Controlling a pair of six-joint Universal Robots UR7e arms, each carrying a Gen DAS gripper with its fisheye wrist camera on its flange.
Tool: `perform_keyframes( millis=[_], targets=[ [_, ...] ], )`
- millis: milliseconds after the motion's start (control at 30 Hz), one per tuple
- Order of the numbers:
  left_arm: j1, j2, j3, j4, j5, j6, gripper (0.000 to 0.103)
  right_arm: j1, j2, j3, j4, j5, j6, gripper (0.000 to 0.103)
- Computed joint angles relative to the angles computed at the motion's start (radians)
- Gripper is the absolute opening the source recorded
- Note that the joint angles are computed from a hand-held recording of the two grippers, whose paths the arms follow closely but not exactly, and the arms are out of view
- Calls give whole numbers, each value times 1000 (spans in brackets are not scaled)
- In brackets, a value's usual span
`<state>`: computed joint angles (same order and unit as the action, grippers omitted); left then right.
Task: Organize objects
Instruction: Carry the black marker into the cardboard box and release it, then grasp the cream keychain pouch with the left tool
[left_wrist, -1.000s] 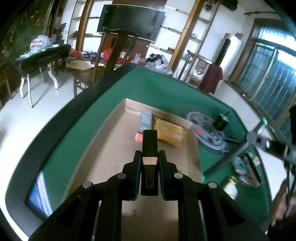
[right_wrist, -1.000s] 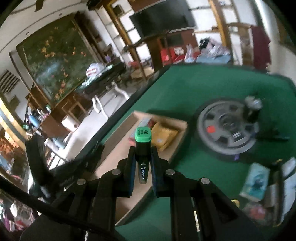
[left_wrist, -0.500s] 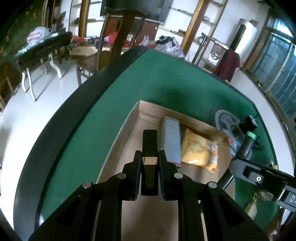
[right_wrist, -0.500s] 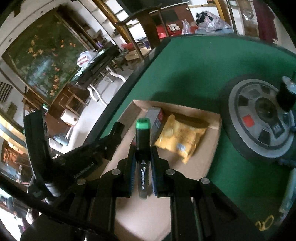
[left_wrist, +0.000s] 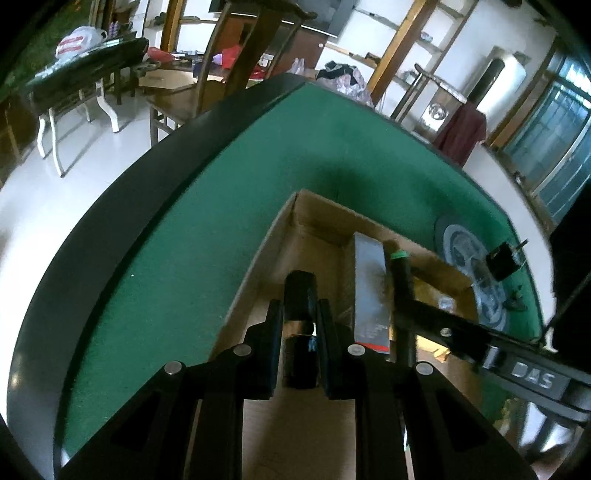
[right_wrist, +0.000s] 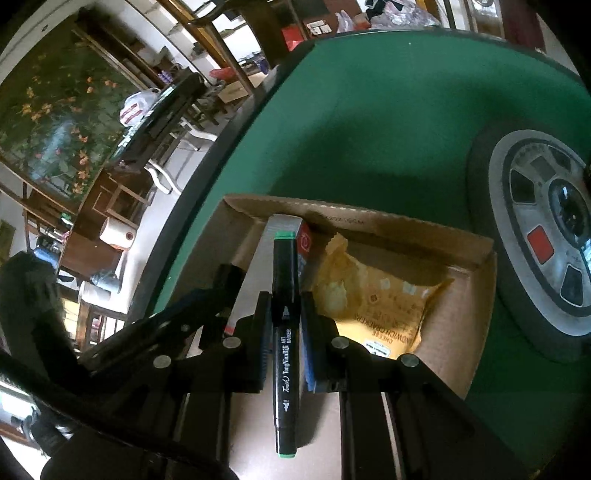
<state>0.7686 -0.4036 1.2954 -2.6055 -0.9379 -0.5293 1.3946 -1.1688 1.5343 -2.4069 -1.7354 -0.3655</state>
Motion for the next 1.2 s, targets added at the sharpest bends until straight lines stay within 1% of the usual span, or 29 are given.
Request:
perform_keyframes(
  millis=[100,133,167,200,233,267,333,433,467,500,533,600,700,767,800,867,900,933,967,1000,1033,1100,1133,1200],
  targets=[
    [-2,-13,19,-20,-2,-10,18,-3,1,-8,12,9,35,13],
    [-6,-19,30,-30,2,-9,21,-5,-1,-7,14,13,46,14],
    [-10,-22,36,-36,5,-8,28,-6,-2,-6,13,14,50,14],
    [-14,-26,43,-42,7,-7,32,-4,-4,-1,4,5,52,18],
    [-16,-31,49,-49,5,-7,39,-3,-8,3,-1,1,48,22],
    [-21,-41,65,-68,-1,-10,45,0,-13,9,-12,-7,46,24],
    [-26,-56,88,-97,-12,-17,46,7,-30,30,-36,-26,37,29],
    [-44,-86,128,-119,-15,-36,48,20,-63,56,-59,-47,16,30],
    [-54,-98,148,-134,-15,-41,50,26,-76,67,-73,-62,1,30],
    [-61,-107,163,-148,-15,-40,51,32,-92,83,-95,-78,-23,33],
    [-70,-113,174,-161,-15,-40,54,39,-112,105,-129,-100,-56,38],
    [-89,-124,196,-186,-19,-40,57,44,-156,151,-190,-131,-114,45],
    [-117,-128,208,-205,-43,-31,57,45,-242,221,-275,-158,-193,45],
    [-137,-123,208,-208,-66,-25,58,35,-314,288,-374,-148,-241,45],
    [-147,-119,205,-209,-80,-24,58,30,-346,325,-452,-132,-263,46],
    [-168,-107,201,-212,-110,-20,64,-3,-417,417,-636,-71,-308,73],
    [-179,-97,197,-212,-124,-20,64,-39,-455,456,-706,-22,-309,95],
    [-191,-85,188,-205,-138,-18,64,-70,-472,468,-734,14,-291,98],
    [-200,-74,176,-192,-150,-19,64,-96,-486,470,-721,18,-264,98],
    [-212,-57,162,-177,-164,-21,64,-118,-494,458,-675,-9,-229,98],
    [-225,-40,151,-165,-176,-23,64,-154,-504,437,-593,-18,-181,98],
    [-247,3,112,-118,-191,-8,64,-238,-528,411,-472,53,-101,98],
    [-257,20,96,-94,-192,-4,64,-281,-539,408,-446,87,-67,98],
    [-276,61,55,-37,-186,12,64,-351,-557,415,-441,147,-45,98]
  ],
)
